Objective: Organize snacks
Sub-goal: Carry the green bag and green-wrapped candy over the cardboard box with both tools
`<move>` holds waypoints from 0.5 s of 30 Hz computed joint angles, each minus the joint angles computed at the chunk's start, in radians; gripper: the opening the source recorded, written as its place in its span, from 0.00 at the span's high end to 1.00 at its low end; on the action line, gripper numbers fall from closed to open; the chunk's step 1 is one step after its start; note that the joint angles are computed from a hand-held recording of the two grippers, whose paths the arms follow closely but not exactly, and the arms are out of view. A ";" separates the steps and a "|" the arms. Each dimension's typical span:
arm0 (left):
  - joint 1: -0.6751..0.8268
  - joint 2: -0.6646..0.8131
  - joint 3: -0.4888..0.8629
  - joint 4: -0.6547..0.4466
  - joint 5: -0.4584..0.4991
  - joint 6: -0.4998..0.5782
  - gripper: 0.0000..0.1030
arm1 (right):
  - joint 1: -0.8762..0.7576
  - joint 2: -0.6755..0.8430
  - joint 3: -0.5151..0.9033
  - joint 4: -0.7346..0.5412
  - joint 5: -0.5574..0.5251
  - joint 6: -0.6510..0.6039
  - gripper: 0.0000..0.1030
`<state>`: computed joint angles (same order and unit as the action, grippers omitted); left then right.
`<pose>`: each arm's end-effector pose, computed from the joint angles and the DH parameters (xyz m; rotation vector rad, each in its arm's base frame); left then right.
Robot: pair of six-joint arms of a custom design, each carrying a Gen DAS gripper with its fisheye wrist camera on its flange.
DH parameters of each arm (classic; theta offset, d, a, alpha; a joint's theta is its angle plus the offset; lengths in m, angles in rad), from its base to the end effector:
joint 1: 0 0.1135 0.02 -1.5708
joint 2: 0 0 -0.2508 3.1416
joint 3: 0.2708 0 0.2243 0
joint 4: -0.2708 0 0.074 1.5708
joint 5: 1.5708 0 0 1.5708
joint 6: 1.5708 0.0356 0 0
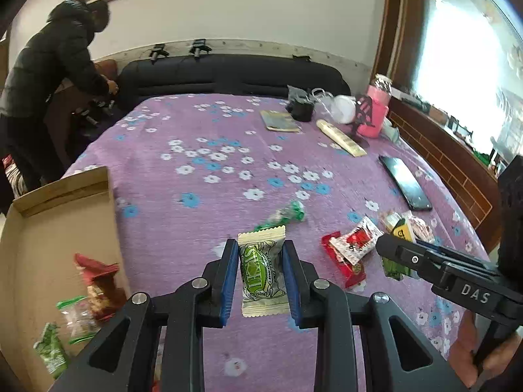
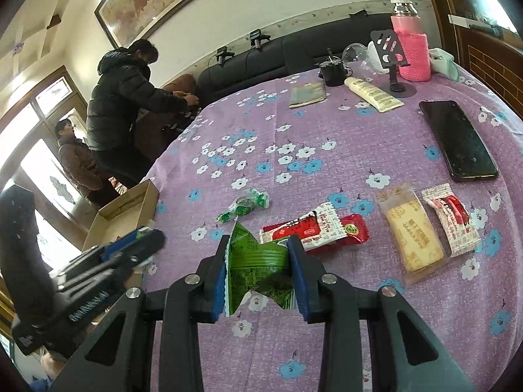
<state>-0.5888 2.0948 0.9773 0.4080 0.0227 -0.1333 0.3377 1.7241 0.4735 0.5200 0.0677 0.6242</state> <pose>0.3133 -0.2102 0.0912 0.5340 2.2503 -0.3999 0.2507 0.0855 0.1020 0.3683 2.3060 0.4124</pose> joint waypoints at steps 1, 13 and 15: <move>0.011 -0.013 -0.015 0.007 0.005 0.002 0.73 | 0.004 0.006 0.004 0.001 0.000 -0.002 0.68; 0.166 -0.119 -0.160 0.072 0.080 0.009 0.73 | 0.105 0.036 0.109 -0.087 -0.026 0.029 0.68; 0.201 -0.132 -0.180 0.084 0.091 0.009 0.73 | 0.134 0.048 0.146 -0.109 -0.032 0.035 0.68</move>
